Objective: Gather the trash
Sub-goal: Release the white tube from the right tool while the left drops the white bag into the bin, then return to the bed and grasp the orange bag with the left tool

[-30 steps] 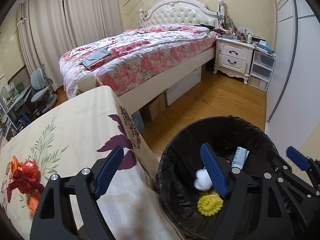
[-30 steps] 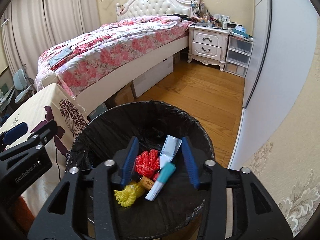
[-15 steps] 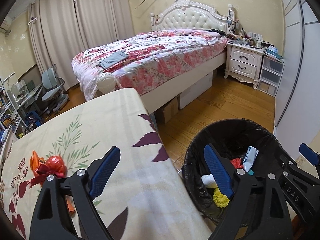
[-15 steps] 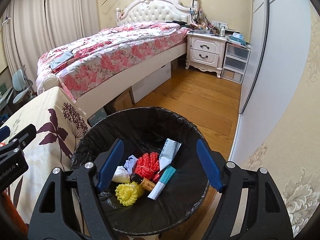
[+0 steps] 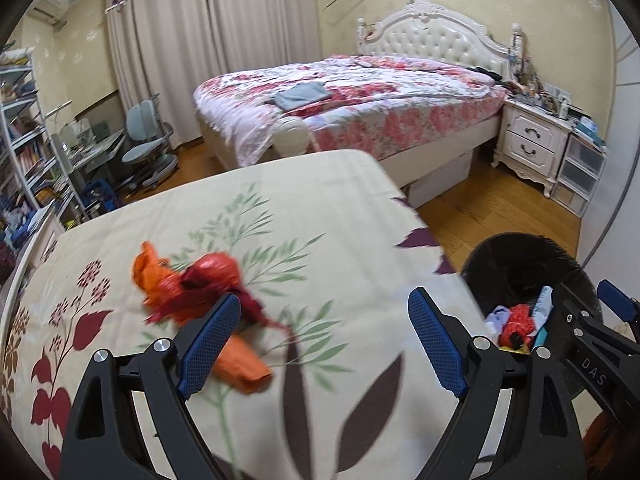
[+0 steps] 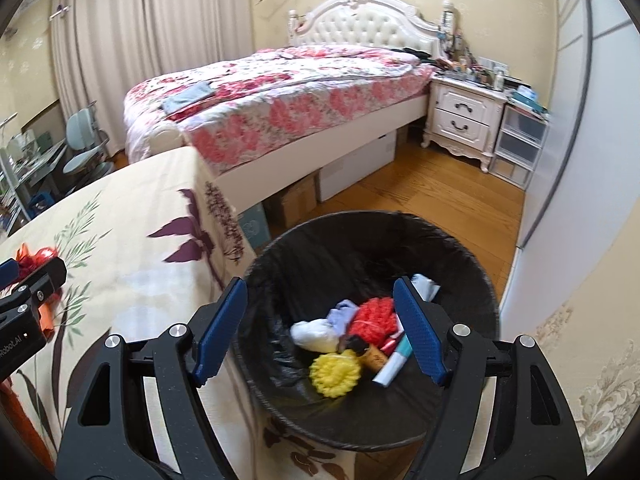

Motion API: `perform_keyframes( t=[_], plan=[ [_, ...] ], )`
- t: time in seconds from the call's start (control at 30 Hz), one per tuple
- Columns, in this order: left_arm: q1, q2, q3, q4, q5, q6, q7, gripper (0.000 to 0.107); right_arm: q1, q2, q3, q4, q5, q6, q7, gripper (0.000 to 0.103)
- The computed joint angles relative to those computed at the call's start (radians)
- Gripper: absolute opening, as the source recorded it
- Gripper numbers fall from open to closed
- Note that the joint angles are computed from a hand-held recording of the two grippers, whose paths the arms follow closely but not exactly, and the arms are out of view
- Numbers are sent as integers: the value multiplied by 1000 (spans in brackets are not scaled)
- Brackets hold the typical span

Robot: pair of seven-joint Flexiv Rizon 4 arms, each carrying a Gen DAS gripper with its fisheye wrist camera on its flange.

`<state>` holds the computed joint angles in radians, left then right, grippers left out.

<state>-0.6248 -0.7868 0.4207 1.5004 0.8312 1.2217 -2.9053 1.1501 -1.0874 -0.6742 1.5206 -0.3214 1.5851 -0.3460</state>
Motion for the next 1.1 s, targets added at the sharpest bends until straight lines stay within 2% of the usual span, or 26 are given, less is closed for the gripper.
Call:
perform_keyframes(
  t=[0.3, 0.57, 0.8, 1.0, 1.1],
  plan=[
    [54, 33, -17, 114, -33, -16, -25, 85, -43, -1, 107, -86, -59, -18, -53, 74],
    [159, 31, -81, 158, -167, 36, 83, 85, -69, -5, 168, -137, -114, -38, -68, 74],
    [133, 40, -26, 232, -246, 117, 132, 82, -89, -11, 204, -166, -144, -42, -72, 74],
    [98, 30, 25, 254, -293, 161, 173, 65, -101, -11, 225, -183, -162, -48, -73, 74],
    [85, 19, 44, 252, -314, 186, 209, 51, -103, -12, 229, -187, -170, -49, -72, 74]
  ],
)
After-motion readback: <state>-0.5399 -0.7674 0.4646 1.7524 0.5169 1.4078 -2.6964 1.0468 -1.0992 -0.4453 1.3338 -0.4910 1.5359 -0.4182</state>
